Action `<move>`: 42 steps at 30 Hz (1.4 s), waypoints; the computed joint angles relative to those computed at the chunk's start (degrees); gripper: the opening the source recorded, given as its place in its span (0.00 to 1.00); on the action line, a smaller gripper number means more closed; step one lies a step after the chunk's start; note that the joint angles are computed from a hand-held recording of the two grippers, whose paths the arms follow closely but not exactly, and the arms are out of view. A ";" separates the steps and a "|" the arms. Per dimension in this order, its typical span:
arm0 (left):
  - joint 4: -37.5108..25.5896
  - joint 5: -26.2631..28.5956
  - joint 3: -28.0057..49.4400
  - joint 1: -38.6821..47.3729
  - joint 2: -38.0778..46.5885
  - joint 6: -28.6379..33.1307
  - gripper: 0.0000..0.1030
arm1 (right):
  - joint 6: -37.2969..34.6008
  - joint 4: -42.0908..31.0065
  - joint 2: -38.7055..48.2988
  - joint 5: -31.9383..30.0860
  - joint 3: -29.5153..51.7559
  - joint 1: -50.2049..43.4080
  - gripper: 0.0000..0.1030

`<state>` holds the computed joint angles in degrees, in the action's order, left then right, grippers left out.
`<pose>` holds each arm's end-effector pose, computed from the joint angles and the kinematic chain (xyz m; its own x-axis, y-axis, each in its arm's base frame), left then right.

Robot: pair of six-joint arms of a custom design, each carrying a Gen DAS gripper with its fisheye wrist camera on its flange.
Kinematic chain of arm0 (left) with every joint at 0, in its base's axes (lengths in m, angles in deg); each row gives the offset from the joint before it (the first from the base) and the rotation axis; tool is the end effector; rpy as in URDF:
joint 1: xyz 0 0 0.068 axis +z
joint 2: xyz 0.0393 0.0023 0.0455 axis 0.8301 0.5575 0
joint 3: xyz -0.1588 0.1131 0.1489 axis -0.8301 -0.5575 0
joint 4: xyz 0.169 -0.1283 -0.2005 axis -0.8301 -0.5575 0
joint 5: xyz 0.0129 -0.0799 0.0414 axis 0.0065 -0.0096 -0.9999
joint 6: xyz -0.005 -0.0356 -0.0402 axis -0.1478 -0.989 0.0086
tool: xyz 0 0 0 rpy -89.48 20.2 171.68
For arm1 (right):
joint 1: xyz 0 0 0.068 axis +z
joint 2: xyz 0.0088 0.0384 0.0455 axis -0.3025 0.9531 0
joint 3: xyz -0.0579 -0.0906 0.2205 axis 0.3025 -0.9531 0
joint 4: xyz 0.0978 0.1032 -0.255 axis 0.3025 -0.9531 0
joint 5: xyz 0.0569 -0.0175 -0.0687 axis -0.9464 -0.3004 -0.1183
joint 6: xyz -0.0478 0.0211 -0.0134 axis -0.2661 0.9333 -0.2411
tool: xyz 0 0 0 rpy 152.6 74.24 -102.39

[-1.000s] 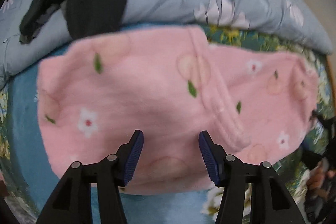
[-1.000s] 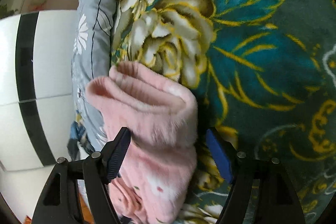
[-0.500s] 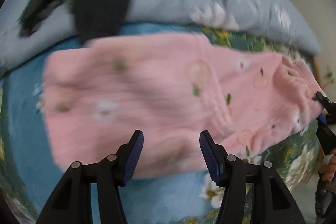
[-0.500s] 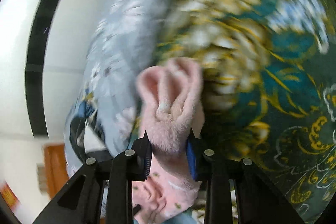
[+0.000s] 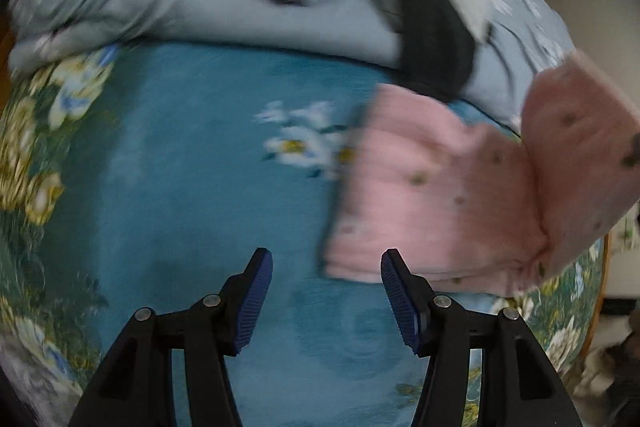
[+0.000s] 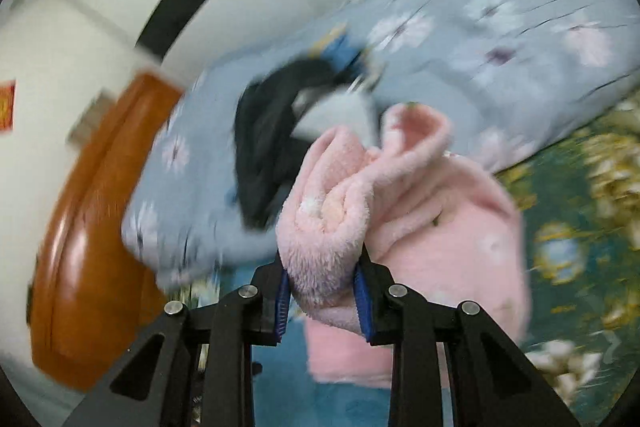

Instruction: Fold clothes

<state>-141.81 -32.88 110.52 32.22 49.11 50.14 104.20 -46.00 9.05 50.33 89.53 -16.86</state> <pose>0.2763 -0.1288 0.3218 -0.9914 0.0684 -0.1115 0.0911 0.9726 -0.2138 0.3150 0.0195 0.3450 -0.8020 0.4212 -0.4236 0.0990 0.7930 0.6011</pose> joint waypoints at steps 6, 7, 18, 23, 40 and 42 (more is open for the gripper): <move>0.54 2.06 -4.01 7.37 -2.23 2.98 0.59 | 2.04 1.87 13.69 6.75 2.94 18.40 0.28; 0.80 2.53 -4.25 8.01 -2.06 3.28 0.59 | 1.64 1.40 15.77 7.77 3.69 20.48 0.28; 5.71 12.53 8.79 4.29 10.06 6.71 0.61 | -1.30 -3.00 16.65 10.65 0.20 25.93 0.54; 6.52 19.14 20.92 -1.08 21.30 9.67 0.66 | 2.44 -4.26 6.51 9.86 -6.43 21.59 0.56; 12.38 23.35 25.93 -5.13 30.61 1.16 0.49 | -1.47 -10.51 -7.74 3.02 -17.79 -4.03 0.56; 9.85 23.40 26.73 -5.69 31.62 1.67 0.45 | -1.41 -9.86 -7.14 1.90 -17.93 -5.32 0.56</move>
<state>-131.96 -9.49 137.25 26.53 80.73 51.81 102.79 -55.85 1.90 52.23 71.60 -22.18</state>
